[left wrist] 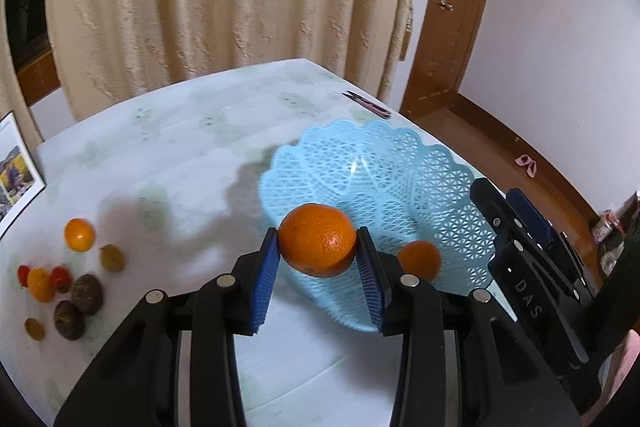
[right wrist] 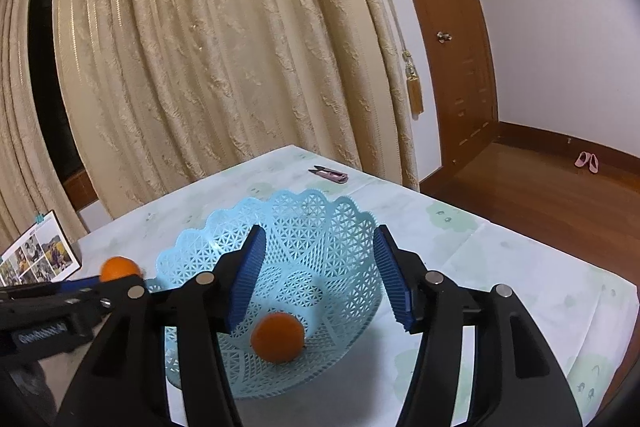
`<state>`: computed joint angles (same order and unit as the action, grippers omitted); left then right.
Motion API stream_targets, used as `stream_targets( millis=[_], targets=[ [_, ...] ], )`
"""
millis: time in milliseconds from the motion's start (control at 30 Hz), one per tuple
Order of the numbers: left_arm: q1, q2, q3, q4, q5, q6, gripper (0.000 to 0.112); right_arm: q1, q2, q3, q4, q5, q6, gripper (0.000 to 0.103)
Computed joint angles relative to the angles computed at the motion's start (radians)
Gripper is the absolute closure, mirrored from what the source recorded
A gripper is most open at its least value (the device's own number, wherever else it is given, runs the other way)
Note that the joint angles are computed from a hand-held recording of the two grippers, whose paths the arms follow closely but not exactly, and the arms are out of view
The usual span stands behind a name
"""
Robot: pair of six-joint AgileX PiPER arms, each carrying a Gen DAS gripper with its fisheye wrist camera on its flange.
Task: Organize fruits
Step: 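Carry both mandarins into the blue basket and open both tools, then grasp the large yellow-orange fruit with the left tool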
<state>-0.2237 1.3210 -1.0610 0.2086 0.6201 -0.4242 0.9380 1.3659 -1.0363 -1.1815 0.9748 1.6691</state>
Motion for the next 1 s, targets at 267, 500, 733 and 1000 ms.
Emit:
stream_targets(
  millis=[267,500,733,1000],
  targets=[
    [0.031,-0.024,0.010,0.004,-0.019,-0.023,0.040,0.002,-0.008,0.008,-0.008,0.015,0.025,0.041],
    [0.119,-0.094,0.061,0.010,0.000,-0.019,0.038,0.022,-0.003,0.007,-0.031,0.048,0.044,0.034],
    [0.217,-0.172,0.123,-0.038,0.010,0.048,0.037,0.043,0.014,-0.009,-0.030,0.093,0.039,0.034],
    [0.417,-0.239,0.172,-0.160,0.015,0.234,0.037,0.103,0.040,-0.059,-0.001,0.123,0.006,0.034]
  ],
)
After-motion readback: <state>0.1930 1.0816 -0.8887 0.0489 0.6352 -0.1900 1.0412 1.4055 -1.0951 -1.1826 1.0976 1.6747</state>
